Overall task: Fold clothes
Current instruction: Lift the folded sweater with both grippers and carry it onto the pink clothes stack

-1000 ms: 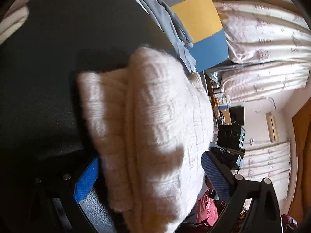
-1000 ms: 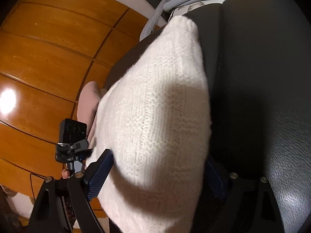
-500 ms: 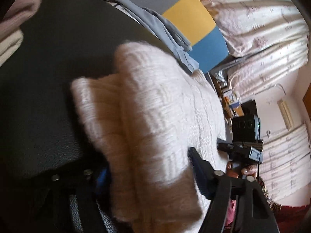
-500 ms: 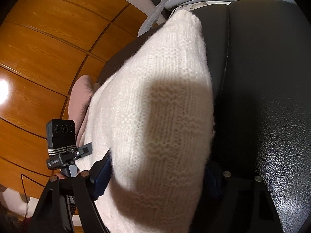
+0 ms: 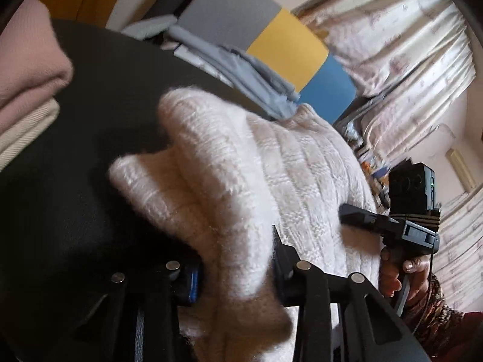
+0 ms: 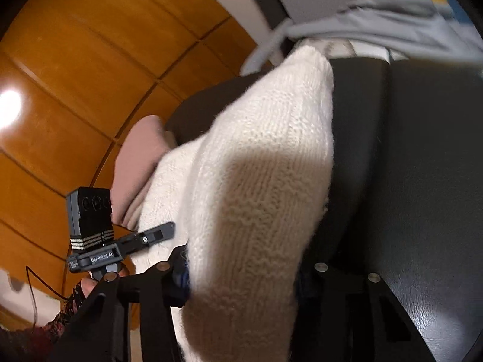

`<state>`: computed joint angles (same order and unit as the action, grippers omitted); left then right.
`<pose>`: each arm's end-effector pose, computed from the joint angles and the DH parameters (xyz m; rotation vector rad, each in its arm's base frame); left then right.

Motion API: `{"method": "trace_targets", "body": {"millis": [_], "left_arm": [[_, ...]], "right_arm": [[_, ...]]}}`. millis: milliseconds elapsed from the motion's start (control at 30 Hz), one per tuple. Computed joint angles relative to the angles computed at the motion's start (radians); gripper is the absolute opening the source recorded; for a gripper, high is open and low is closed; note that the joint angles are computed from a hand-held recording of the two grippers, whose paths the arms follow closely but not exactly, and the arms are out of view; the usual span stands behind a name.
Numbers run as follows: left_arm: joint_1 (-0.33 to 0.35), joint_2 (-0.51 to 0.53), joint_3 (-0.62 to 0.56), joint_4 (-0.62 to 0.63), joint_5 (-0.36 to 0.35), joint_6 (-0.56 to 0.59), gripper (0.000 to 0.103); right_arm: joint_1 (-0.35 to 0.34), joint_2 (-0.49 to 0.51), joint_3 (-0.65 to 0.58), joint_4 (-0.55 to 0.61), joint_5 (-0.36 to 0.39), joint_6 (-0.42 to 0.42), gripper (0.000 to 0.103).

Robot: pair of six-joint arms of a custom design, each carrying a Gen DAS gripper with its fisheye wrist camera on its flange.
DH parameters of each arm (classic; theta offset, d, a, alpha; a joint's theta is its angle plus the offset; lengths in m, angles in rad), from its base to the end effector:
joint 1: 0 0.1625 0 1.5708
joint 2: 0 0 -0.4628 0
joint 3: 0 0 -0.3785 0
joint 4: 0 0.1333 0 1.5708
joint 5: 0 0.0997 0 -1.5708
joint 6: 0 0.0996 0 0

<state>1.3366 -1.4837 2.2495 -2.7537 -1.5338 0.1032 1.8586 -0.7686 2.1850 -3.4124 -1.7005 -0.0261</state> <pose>0.0301 -0.4642 0.3106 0.5027 3.0227 -0.6508 0.2638 -0.4668 0.0614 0.4270 -2.9671 0.6669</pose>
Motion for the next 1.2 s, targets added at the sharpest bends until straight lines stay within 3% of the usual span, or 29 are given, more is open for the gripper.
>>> {"method": "trace_targets", "body": {"millis": [167,300,400,600,767,833,867,900,1000,1067,1100,1200], "left_arm": [[0.004,-0.120,0.007,-0.054,-0.010,-0.015,0.035],[0.010,-0.197,-0.055,-0.070,0.045,-0.015,0.035],[0.037,-0.223,-0.129,-0.093,0.106,0.018,0.036],[0.101,-0.174,-0.286,-0.156,0.264,0.058,0.036],[0.209,-0.084,-0.373,-0.175,0.266,0.019,0.037],[0.260,-0.042,-0.378,-0.202,0.241,-0.006,0.037],[0.285,-0.020,-0.382,-0.214,0.229,-0.019,0.040],[0.309,-0.002,-0.386,-0.227,0.210,-0.032,0.043],[0.369,-0.001,-0.371,-0.271,0.054,-0.078,0.045],[0.363,-0.022,-0.352,-0.284,0.064,-0.079,0.045],[0.352,-0.034,-0.336,-0.297,0.089,-0.077,0.045],[0.238,-0.090,-0.213,-0.438,0.327,-0.008,0.045]], "right_arm": [[0.074,0.004,-0.130,0.136,0.032,-0.064,0.050],[0.122,0.058,-0.315,0.294,0.088,-0.122,0.050],[0.164,0.161,-0.529,0.432,0.136,-0.189,0.050],[0.223,0.446,-1.039,0.720,0.200,-0.235,0.050],[0.232,0.661,-1.384,0.921,0.178,-0.234,0.052],[0.230,0.745,-1.508,0.991,0.118,-0.232,0.059],[0.228,0.775,-1.541,1.002,0.084,-0.233,0.068],[0.219,0.777,-1.532,1.000,0.092,-0.218,0.078],[0.206,0.731,-1.426,0.930,0.109,-0.223,0.085],[0.209,0.672,-1.308,0.831,0.103,-0.269,0.085],[0.215,0.631,-1.219,0.727,0.084,-0.301,0.085],[0.237,0.514,-0.961,0.429,0.005,-0.358,0.086]]}}
